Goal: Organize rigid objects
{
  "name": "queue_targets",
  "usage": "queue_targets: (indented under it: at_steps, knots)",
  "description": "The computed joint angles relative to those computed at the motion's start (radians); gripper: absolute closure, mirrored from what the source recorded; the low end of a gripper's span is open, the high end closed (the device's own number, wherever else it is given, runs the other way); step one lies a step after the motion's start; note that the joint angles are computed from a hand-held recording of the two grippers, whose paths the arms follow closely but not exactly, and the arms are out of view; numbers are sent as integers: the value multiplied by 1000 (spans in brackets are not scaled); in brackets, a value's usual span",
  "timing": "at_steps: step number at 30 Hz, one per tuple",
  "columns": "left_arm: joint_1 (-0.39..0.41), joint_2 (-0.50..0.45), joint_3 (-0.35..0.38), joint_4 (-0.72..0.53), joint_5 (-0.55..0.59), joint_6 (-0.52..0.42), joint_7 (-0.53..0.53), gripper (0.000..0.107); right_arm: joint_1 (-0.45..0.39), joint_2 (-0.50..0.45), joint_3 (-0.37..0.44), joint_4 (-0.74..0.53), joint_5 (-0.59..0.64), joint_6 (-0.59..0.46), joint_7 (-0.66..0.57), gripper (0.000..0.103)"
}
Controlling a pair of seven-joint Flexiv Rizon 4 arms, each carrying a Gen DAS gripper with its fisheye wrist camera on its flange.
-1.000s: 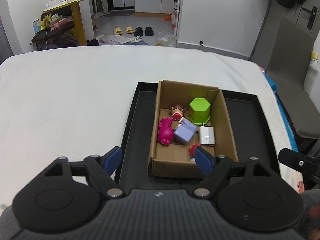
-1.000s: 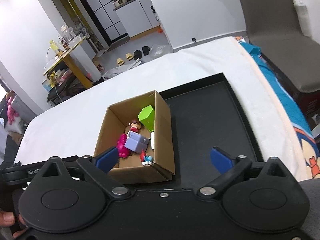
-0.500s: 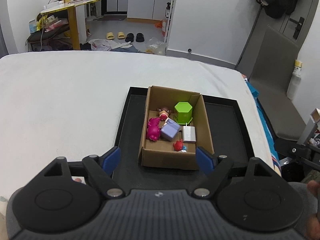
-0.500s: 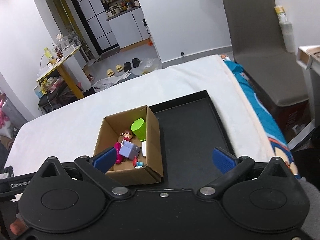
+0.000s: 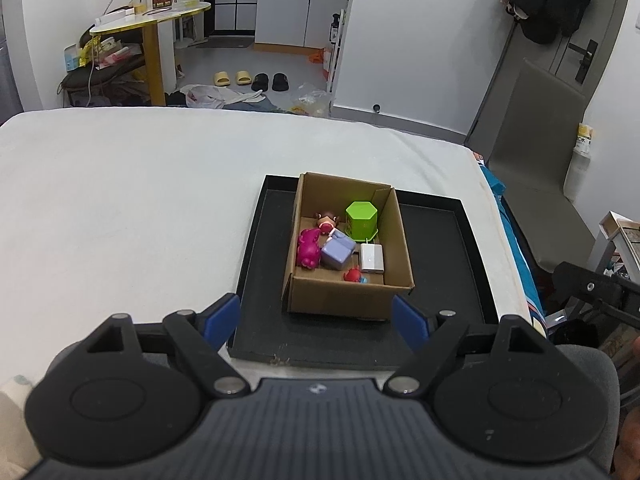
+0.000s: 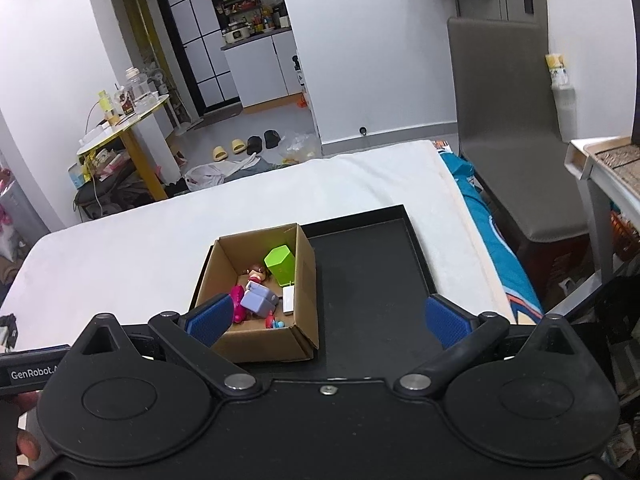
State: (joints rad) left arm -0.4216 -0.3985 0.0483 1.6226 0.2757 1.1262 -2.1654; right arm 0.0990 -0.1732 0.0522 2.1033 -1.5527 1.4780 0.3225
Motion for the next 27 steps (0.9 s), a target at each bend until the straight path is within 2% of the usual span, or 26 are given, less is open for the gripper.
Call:
queue_targets:
  at_steps: [3, 4, 5, 9, 16, 20, 23, 27]
  knots:
    - [-4, 25, 2, 15, 16, 10, 4, 24, 4, 18, 9, 10, 18, -6, -31, 0]
    - [-2, 32, 0, 19, 18, 13, 9, 21, 8, 24, 12, 13, 34, -12, -52, 0]
    - [-1, 38, -1, 20, 20, 14, 13, 15, 15, 27, 16, 14, 61, -19, -85, 0]
    - [-1, 54, -3, 16, 34, 11, 2, 13, 47, 44, 24, 18, 179, -56, -222, 0]
    - [-12, 76, -4, 5, 92, -13, -14, 12, 58, 74, 20, 41, 226, -78, -249, 0]
    - [-31, 88, 3, -4, 152, -39, -37, 9, 59, 83, 26, 57, 301, -64, -312, 0]
    - [-20, 95, -13, 14, 134, -32, -58, 8, 57, 91, 19, 62, 277, -58, -295, 0]
    - [-27, 96, -13, 8, 164, -63, -64, 8, 51, 93, 18, 69, 252, -32, -288, 0]
